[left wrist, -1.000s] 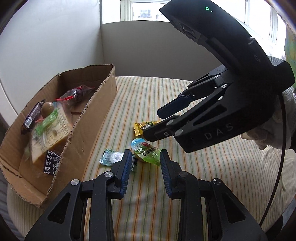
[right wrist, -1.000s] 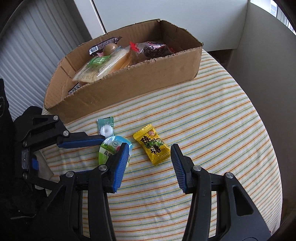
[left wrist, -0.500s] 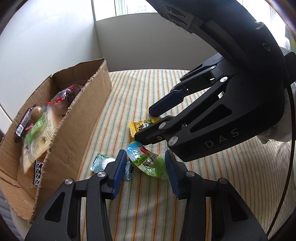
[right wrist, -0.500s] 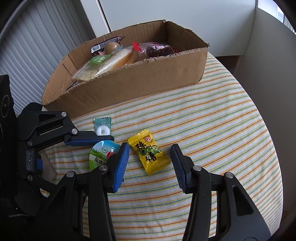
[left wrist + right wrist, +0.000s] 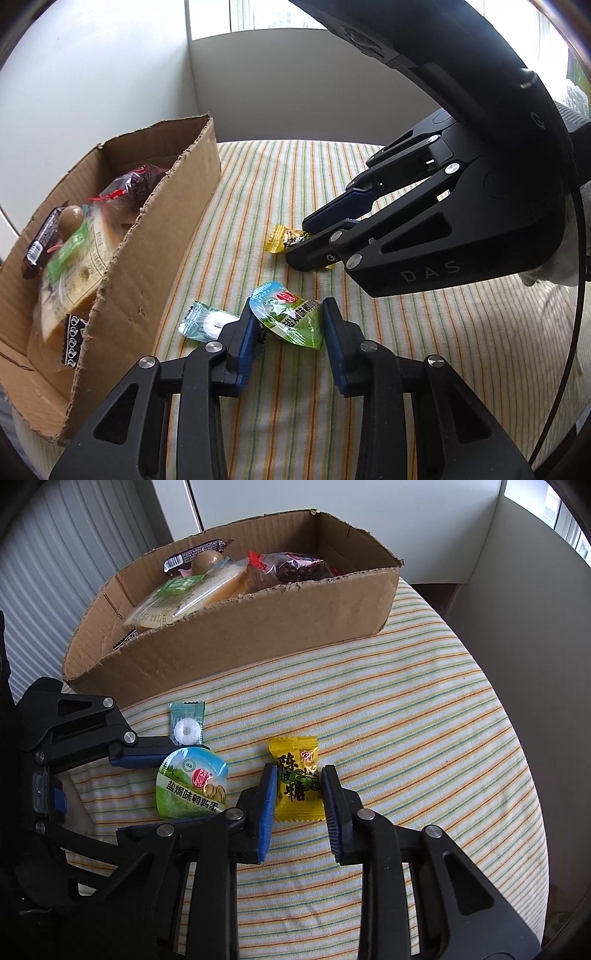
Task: Organize snacks
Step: 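Grasp the yellow candy with the right gripper while the left grasps the green round cup candy, then carry both candies into the box and open both grippers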
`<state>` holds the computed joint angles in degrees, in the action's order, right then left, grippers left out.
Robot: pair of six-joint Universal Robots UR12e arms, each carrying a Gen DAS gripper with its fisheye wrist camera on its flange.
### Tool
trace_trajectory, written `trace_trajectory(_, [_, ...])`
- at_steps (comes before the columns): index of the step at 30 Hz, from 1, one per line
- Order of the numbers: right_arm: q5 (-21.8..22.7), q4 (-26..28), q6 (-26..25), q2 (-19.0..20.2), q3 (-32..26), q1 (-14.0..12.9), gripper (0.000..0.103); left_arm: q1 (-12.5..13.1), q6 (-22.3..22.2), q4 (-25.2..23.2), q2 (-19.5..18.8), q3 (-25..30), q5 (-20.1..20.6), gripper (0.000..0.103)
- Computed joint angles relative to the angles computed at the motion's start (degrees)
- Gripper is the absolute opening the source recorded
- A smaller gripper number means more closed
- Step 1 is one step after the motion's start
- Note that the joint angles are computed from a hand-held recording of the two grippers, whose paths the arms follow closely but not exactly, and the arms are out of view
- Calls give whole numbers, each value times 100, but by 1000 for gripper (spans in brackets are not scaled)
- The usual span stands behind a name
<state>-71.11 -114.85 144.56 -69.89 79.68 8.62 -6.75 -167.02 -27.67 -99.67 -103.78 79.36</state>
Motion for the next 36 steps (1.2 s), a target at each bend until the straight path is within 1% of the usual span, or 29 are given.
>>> trace_trajectory(5, [-70,-90,239,-116,107,-29,23,53,12,41,128,-84,-177,32])
trace_trajectory(13, [-158,-51,465,-313,144,-88,22,215,-38,93,389,-243,-672,32])
trace_trajectory(20, [-257,-79,578,-459,76,-29,22,431,6,165,717,-427,-978,32])
trace_trajectory(24, [-315,-157,730,-488,-18,56,22,567,37,196,906,-526,-1073,32])
trace_trajectory(30, [-388,-165,860,-362,-321,244,22,794,54,217,1040,-572,-1083,32])
trace_trajectory(36, [-421,-104,998,-119,-704,407,22,1131,94,191,1082,-587,-1018,32])
